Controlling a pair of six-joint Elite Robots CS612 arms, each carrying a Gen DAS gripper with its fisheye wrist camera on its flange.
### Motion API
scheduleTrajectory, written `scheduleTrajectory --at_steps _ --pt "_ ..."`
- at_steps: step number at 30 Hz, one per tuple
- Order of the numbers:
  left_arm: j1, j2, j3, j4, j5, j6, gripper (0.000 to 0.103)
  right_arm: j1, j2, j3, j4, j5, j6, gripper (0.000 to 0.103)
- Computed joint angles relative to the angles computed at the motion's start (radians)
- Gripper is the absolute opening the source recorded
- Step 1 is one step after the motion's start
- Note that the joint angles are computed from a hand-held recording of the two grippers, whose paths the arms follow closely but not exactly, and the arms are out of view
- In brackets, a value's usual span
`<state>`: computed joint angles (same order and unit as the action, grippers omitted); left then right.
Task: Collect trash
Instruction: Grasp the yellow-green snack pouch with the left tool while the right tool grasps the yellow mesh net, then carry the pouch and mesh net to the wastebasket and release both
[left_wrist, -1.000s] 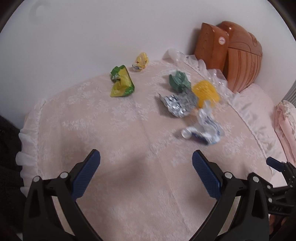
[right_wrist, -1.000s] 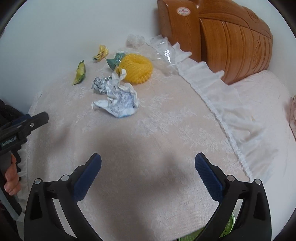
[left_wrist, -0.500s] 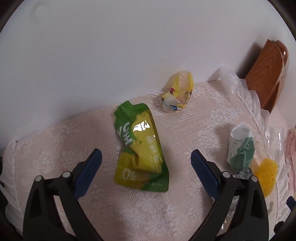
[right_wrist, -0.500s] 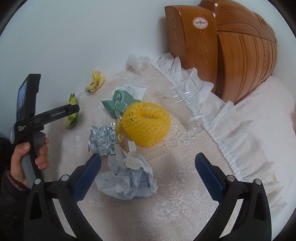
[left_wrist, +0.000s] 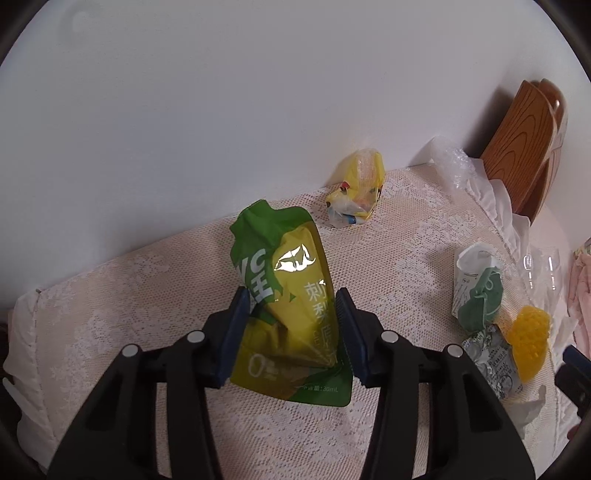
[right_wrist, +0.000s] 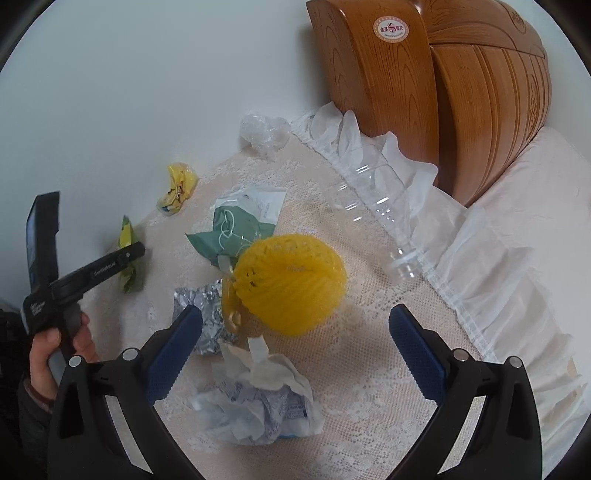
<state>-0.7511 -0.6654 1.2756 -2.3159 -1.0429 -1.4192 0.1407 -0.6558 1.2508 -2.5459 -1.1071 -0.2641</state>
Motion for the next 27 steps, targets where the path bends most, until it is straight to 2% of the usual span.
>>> scheduleTrajectory --at_steps 2,5,8,10,12,17,21,25,27 --pt "-0.014 -0.017 0.020 -0.006 0.022 -0.018 0.047 0.008 0.024 -0.041 0.030 0.003 0.038 0.100" --pt "-0.042 -0.044 0.050 0.013 0.054 -0.055 0.047 0.025 0.052 -0.089 0.073 -0.054 0.077 0.099" --pt "-0.064 -0.059 0.065 0.022 0.075 -0.075 0.047 0.027 0.077 -0.136 0.168 -0.034 0.137 0.078" --pt "-0.078 -0.065 0.070 0.033 0.085 -0.082 0.047 0.021 0.081 -0.143 0.184 -0.003 0.166 0.056" --pt "-0.089 -0.070 0.073 0.034 0.095 -0.082 0.047 0.012 0.075 -0.131 0.168 0.050 0.186 0.045" --pt "-0.120 -0.095 0.099 0.004 0.126 -0.076 0.047 0.000 0.034 -0.071 0.051 0.105 0.189 0.043" --pt "-0.146 -0.097 0.094 -0.033 0.143 -0.035 0.047 -0.019 -0.031 0.015 -0.053 0.127 0.159 0.043" --pt "-0.172 -0.081 0.069 -0.104 0.122 0.023 0.047 -0.051 -0.111 0.138 -0.147 0.115 0.078 0.043" --pt "-0.187 -0.065 0.038 -0.109 0.112 0.054 0.047 -0.074 -0.153 0.210 -0.184 0.101 0.024 0.043"
